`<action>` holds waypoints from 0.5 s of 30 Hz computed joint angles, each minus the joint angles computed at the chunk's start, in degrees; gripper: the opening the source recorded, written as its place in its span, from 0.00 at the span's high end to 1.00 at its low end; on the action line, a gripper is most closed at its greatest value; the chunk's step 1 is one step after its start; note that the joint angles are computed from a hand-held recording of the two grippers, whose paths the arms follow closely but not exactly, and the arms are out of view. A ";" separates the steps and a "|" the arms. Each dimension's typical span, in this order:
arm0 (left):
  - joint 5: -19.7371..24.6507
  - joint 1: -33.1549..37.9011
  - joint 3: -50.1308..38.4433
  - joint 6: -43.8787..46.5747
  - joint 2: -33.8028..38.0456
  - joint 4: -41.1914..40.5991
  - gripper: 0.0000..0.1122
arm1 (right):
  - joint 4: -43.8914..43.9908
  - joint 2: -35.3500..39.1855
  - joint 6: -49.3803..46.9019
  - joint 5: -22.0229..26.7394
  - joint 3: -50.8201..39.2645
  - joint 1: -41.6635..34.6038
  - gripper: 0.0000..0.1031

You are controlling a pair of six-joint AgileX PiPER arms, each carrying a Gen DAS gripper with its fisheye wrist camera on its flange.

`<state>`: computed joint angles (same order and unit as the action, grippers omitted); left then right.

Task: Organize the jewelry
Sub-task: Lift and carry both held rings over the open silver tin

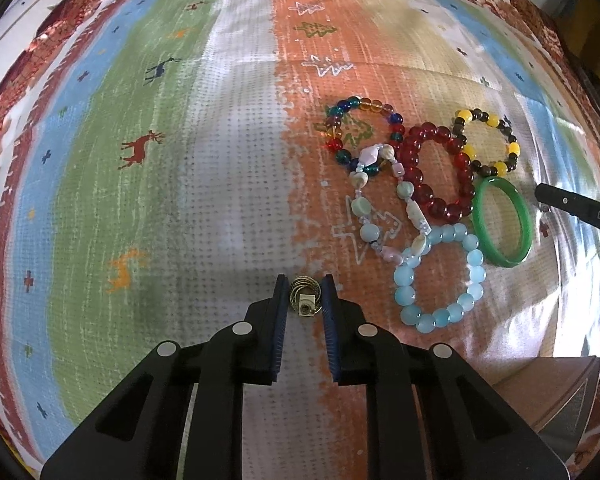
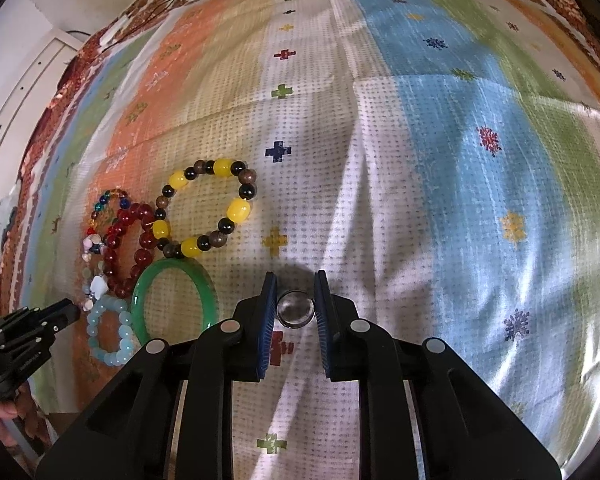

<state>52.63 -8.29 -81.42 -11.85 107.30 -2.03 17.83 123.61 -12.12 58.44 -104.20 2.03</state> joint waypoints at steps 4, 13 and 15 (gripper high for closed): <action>-0.03 1.35 0.60 1.79 -0.84 -2.40 0.86 | 0.01 -1.07 -0.72 -0.18 0.60 0.22 0.81; 1.22 0.90 -0.82 0.01 -1.79 -1.35 0.87 | 0.28 -2.60 -2.12 -0.08 1.55 0.60 0.81; 1.25 0.61 -0.72 -0.20 -2.50 -1.43 0.87 | 1.34 -2.69 -2.88 0.43 1.45 0.82 0.81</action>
<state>53.88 -7.68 -82.14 -12.05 104.80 -3.45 19.16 120.92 -15.01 58.87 -102.75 2.86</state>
